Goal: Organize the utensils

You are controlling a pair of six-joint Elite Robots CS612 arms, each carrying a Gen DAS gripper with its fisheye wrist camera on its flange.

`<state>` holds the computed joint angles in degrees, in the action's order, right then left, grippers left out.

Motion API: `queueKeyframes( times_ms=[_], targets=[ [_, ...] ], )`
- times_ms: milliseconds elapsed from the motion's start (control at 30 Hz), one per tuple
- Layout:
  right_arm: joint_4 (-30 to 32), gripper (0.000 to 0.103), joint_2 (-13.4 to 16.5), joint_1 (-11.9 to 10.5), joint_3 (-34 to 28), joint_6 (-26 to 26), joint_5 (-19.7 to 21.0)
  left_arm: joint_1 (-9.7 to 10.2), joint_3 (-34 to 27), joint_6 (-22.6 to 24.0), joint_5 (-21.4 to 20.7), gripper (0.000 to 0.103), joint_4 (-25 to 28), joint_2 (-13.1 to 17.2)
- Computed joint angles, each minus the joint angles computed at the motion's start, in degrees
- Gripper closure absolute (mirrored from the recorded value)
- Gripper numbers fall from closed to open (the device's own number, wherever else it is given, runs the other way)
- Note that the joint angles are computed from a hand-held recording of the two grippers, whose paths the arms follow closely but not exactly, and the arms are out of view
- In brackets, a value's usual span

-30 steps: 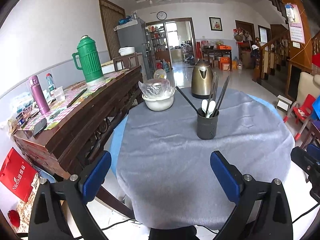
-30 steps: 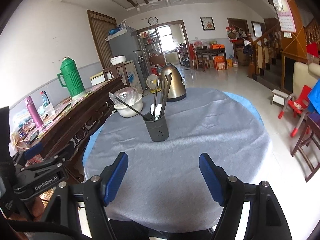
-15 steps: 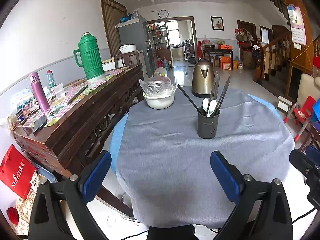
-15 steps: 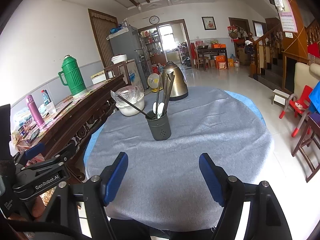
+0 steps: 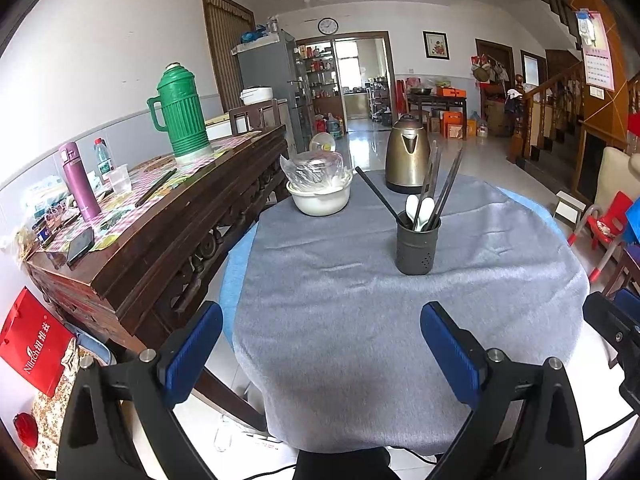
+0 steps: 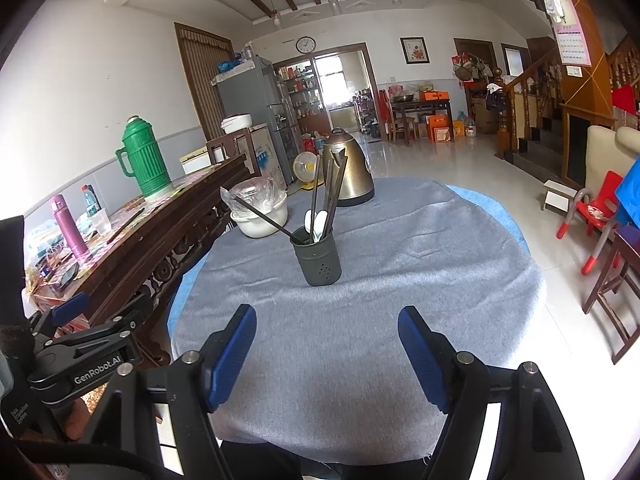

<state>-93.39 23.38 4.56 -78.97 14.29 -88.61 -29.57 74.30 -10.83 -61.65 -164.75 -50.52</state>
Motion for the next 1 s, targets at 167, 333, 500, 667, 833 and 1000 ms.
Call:
queueKeyframes(
  times_ms=[167,333,500,667,833,1000],
  targets=[
    [-0.3,0.026,0.0,0.0,-0.1,0.0,-0.1,-0.13,0.1,0.1,0.2,0.004,-0.3,0.0],
    [-0.2,0.026,0.0,0.0,-0.1,0.0,-0.1,-0.24,0.2,0.1,0.4,0.004,-0.3,-0.1],
    [-0.3,0.026,-0.1,0.1,0.0,-0.1,-0.1,-0.24,0.2,0.0,0.4,0.004,-0.3,-0.1],
    [-0.3,0.026,-0.1,0.1,-0.1,0.0,-0.1,-0.25,0.2,0.1,0.5,0.004,-0.3,-0.1],
    [-0.7,0.026,-0.1,0.2,-0.1,-0.1,-0.4,-0.27,0.3,-0.1,0.6,0.004,-0.4,-0.1],
    [-0.9,0.026,-0.1,0.2,-0.2,0.0,-0.5,-0.25,0.3,-0.1,0.6,0.004,-0.4,-0.1]
  ],
)
